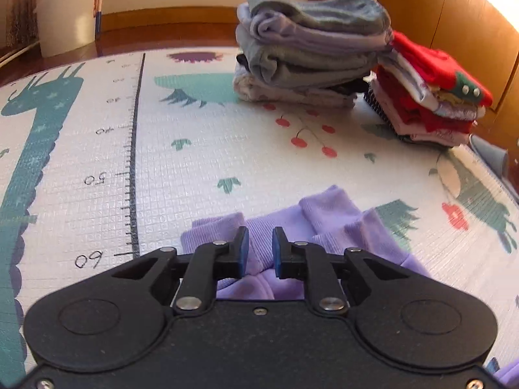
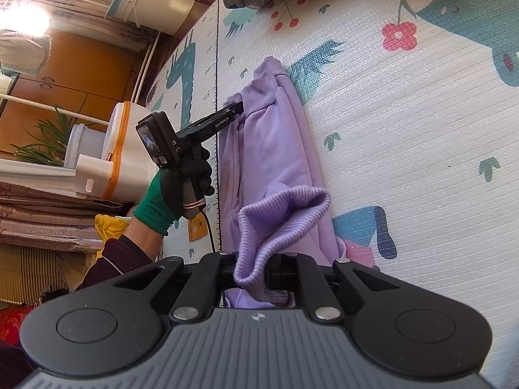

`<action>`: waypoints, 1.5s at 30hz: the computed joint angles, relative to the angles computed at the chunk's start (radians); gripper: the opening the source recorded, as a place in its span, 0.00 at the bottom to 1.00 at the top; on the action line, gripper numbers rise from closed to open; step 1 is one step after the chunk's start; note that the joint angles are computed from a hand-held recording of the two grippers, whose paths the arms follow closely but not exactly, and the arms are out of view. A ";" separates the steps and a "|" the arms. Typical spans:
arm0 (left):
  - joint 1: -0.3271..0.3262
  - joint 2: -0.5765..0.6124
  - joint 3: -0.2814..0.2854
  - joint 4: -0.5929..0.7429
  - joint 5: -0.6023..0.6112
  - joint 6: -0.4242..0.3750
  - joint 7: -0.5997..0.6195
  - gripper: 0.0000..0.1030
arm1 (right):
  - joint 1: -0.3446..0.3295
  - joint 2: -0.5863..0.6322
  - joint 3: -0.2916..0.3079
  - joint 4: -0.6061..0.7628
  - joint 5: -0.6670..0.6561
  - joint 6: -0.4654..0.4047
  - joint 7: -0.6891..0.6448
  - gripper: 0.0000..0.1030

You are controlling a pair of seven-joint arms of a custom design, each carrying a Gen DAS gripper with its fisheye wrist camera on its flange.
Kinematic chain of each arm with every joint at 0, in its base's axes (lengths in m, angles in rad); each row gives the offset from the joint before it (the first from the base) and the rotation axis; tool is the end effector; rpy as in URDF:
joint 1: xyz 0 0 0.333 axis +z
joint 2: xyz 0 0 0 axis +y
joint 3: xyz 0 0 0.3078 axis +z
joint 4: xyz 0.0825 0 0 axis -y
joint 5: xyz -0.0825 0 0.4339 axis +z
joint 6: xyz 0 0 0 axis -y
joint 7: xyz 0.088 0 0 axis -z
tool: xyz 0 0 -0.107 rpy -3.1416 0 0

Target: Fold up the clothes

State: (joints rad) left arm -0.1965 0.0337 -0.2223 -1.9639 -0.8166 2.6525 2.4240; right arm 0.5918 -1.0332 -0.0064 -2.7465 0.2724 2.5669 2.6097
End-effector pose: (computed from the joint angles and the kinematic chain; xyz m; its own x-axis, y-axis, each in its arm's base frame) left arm 0.6054 -0.2462 0.4946 -0.6651 -0.7260 0.1749 -0.5789 0.3532 -0.7350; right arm 0.3004 0.1938 0.5769 -0.3233 -0.5641 -0.7598 -0.7728 0.6208 -0.1320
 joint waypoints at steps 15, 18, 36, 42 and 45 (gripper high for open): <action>-0.064 -0.468 0.129 -0.482 -0.074 -0.083 0.090 0.13 | -0.040 -0.014 0.014 0.008 -0.041 0.017 0.017 0.10; -0.107 -0.496 0.125 -0.540 -0.066 -0.092 0.108 0.13 | -0.062 -0.031 0.029 0.005 -0.055 0.003 0.044 0.10; -0.100 -0.704 0.198 -0.646 -0.032 -0.242 0.125 0.13 | -0.063 -0.102 0.048 0.049 -0.113 -0.212 0.130 0.10; -0.149 -0.580 0.184 -0.582 -0.121 -0.052 0.229 0.13 | -0.061 -0.073 0.069 0.033 -0.097 -0.199 0.111 0.10; -0.132 -0.515 0.156 -0.546 -0.044 -0.079 0.197 0.13 | -0.071 -0.061 0.075 0.050 -0.111 -0.190 0.107 0.10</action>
State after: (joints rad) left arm -0.3285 -0.4812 -0.0659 -2.5100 -0.8609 2.5735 2.6212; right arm 0.5208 -1.0939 0.0685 -2.6968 0.1619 2.3766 2.7170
